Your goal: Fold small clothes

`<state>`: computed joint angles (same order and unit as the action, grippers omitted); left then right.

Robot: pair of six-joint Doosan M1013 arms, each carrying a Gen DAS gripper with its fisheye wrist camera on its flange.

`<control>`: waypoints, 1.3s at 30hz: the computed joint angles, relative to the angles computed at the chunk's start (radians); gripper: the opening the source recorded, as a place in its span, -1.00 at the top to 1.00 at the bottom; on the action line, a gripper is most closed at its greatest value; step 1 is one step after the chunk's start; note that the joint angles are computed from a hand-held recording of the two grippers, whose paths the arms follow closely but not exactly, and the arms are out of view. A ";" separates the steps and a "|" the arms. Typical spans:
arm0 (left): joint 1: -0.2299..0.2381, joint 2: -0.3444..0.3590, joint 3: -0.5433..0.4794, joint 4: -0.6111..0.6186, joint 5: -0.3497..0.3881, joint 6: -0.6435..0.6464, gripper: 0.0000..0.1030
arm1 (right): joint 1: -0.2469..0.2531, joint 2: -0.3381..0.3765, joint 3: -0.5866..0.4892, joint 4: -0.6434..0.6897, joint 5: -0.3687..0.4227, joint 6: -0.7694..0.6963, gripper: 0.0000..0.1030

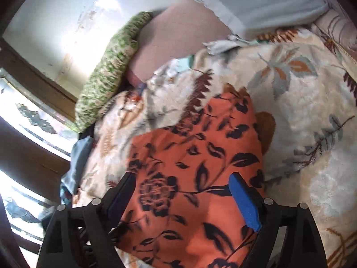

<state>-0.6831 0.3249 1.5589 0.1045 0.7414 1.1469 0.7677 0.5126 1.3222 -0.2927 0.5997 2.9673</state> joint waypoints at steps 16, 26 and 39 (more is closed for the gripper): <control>-0.085 -0.109 0.031 0.271 0.012 -0.225 -0.67 | 0.205 -0.060 -0.042 -0.396 0.384 0.112 -0.99; -0.128 -0.140 0.037 0.260 0.031 -0.235 -0.72 | 0.275 -0.033 -0.094 -0.329 0.562 0.047 -0.99; -0.142 -0.148 0.031 0.263 0.010 -0.238 -0.91 | 0.282 -0.005 -0.167 -0.379 0.680 0.029 -1.00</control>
<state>-0.8252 0.1768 1.5895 0.3679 0.7512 0.9088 1.0492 0.5080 1.1550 -0.6712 1.2796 2.9958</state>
